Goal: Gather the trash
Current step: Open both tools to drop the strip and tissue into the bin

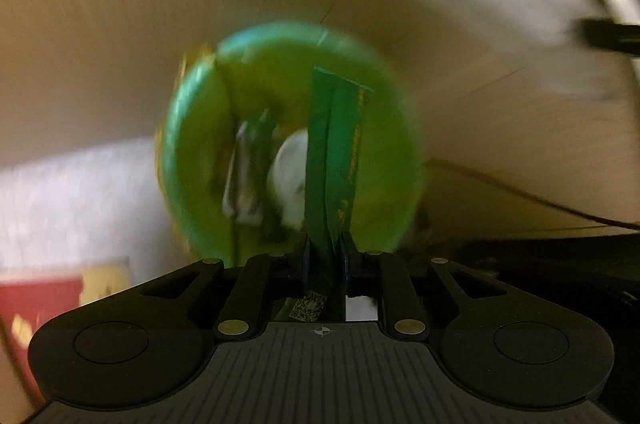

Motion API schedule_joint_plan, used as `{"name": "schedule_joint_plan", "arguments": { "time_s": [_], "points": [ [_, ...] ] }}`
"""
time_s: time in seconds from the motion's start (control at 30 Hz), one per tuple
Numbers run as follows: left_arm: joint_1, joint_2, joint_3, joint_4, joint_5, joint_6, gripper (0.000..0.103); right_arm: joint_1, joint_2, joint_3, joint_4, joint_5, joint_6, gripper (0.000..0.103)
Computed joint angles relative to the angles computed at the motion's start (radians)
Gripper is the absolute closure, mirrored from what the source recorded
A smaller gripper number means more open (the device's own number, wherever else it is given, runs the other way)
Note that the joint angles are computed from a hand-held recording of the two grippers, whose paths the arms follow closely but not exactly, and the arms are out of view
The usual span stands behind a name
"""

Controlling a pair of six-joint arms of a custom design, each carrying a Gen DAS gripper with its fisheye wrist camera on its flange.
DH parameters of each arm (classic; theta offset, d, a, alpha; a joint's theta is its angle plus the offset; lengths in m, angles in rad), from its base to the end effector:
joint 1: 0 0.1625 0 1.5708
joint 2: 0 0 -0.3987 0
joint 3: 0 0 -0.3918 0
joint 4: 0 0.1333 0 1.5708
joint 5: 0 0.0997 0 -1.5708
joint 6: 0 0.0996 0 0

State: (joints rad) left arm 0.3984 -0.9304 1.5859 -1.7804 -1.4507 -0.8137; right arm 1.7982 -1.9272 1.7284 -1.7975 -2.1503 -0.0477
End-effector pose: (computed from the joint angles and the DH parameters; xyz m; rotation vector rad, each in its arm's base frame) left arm -0.4931 -0.3651 0.1112 0.5173 2.6471 0.1981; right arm 0.1602 -0.3429 0.5788 0.1860 -2.5357 0.6138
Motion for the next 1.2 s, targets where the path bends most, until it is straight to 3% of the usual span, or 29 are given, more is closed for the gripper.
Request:
{"name": "schedule_joint_plan", "arguments": {
  "time_s": [0.27, 0.33, 0.43, 0.63, 0.87, 0.9, 1.0, 1.2],
  "points": [
    [0.055, 0.17, -0.004, 0.045, 0.035, -0.183, 0.083, -0.071, -0.002, 0.048, -0.001, 0.012, 0.002, 0.095],
    [0.075, 0.189, 0.019, -0.006, 0.036, -0.213, 0.077, -0.087, 0.0, 0.062, 0.0, 0.023, 0.0, 0.095],
    [0.092, 0.191, 0.047, -0.074, 0.044, -0.241, 0.076, -0.106, 0.008, 0.082, 0.006, 0.026, -0.006, 0.095],
    [0.091, 0.051, 0.149, -0.272, 0.072, -0.271, 0.077, -0.155, 0.028, 0.107, 0.01, 0.029, -0.021, 0.095],
    [0.046, -0.101, 0.167, -0.293, 0.164, -0.272, 0.076, -0.254, 0.1, 0.113, 0.072, 0.089, 0.01, 0.093],
    [0.038, -0.116, 0.17, -0.292, 0.18, -0.274, 0.076, -0.263, 0.108, 0.117, 0.073, 0.097, 0.017, 0.086],
    [0.028, -0.139, 0.144, -0.261, 0.237, -0.276, 0.076, -0.259, 0.133, 0.113, 0.064, 0.089, 0.021, 0.052],
    [-0.013, -0.162, 0.08, -0.198, 0.372, -0.284, 0.076, -0.177, 0.131, 0.097, -0.008, 0.02, -0.041, 0.049]
  ]
}}
